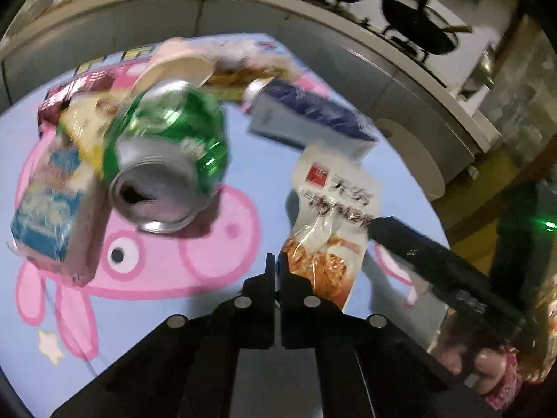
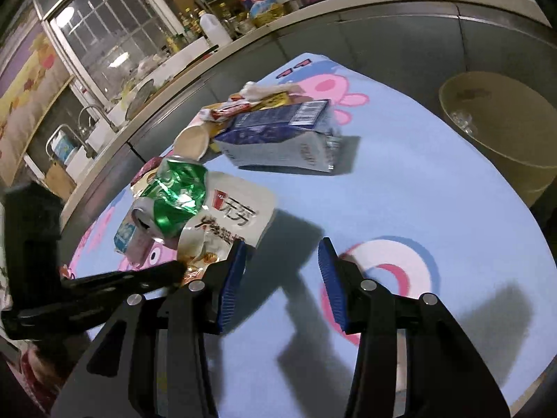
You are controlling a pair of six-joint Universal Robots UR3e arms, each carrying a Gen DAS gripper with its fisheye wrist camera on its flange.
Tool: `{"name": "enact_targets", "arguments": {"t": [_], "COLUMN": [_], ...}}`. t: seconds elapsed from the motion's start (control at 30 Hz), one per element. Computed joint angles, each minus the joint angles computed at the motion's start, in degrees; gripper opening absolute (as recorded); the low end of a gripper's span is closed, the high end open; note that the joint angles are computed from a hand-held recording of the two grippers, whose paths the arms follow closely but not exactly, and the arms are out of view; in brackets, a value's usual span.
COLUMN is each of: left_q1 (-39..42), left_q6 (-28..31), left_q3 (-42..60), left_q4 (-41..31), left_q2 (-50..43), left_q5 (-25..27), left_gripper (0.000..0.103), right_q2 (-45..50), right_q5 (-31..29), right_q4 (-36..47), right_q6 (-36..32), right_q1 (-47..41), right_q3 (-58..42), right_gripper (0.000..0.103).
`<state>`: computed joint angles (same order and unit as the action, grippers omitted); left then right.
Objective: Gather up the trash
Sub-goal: 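Carry the snack bag with the left tool to the bin and release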
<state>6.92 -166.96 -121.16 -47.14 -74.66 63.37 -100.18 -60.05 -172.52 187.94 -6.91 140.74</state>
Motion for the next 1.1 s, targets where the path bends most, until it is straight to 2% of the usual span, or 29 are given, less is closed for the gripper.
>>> {"name": "enact_targets", "arguments": {"t": [0.13,0.2,0.27,0.4,0.43,0.47,0.53,0.57,0.67,0.77,0.83,1.0,1.03,1.1], "left_q1": [-7.73,-11.14,-15.58,-22.62,-24.12,-26.13,-28.37,-29.62,-31.87,-32.96,-32.22,-28.14,-26.95,-22.93], "left_q6": [-4.29,-6.18,-7.91,-9.86,-9.87,-10.17,-10.39,-10.79,-10.65,-12.51,-13.85,-14.63,-14.48,-13.01], "left_q3": [6.46,11.54,18.42,35.47,41.26,47.26,59.26,65.26,83.26,97.07,95.28,66.79,60.79,48.79], "left_q4": [2.26,1.87,1.81,-0.62,-3.36,-3.13,-7.32,-6.71,-12.25,-17.17,-15.8,-2.91,-0.66,1.11], "left_q2": [-4.88,-8.44,-13.87,-27.13,-30.61,-35.48,-43.37,-48.36,-60.32,-69.32,-68.64,-51.4,-47.38,-38.07], "left_q5": [4.52,5.3,6.91,9.58,10.3,10.87,11.28,11.29,11.87,12.12,11.41,8.09,7.35,5.58], "left_gripper": [0.002,0.002,0.002,0.001,0.001,0.001,0.001,0.001,0.003,0.031,0.03,0.03,0.03,0.03], "right_q2": [-1.2,-6.21,-12.74,-27.05,-28.51,-29.11,-27.37,-26.31,-19.95,-17.37,-19.3,-27.69,-28.06,-24.68], "right_q5": [6.7,12.51,16.75,25.32,26.46,26.65,26.64,26.57,23.57,21.39,21.94,22.83,22.69,20.73], "right_q4": [1.23,4.91,10.94,33.02,36.38,37.4,37.18,36.9,28.84,26.41,29.83,36.25,35.6,26.19], "right_q6": [-3.08,-6.45,-10.5,-22.23,-24.54,-25.16,-25.7,-25.78,-21.67,-20.23,-21.74,-22.91,-22.06,-16.3], "right_q1": [-6.94,-13.73,-20.68,-37.44,-40.87,-42.87,-47.22,-48.85,-50.59,-51.74,-53.16,-51.49,-49.87,-42.42], "right_q3": [3.53,7.01,9.46,9.85,9.19,8.87,7.59,7.04,5.56,4.82,4.95,6.83,7.14,7.84], "right_gripper": [0.044,0.044,0.044,0.044,0.044,0.044,0.044,0.044,0.051,0.052,0.052,0.049,0.048,0.044]}}
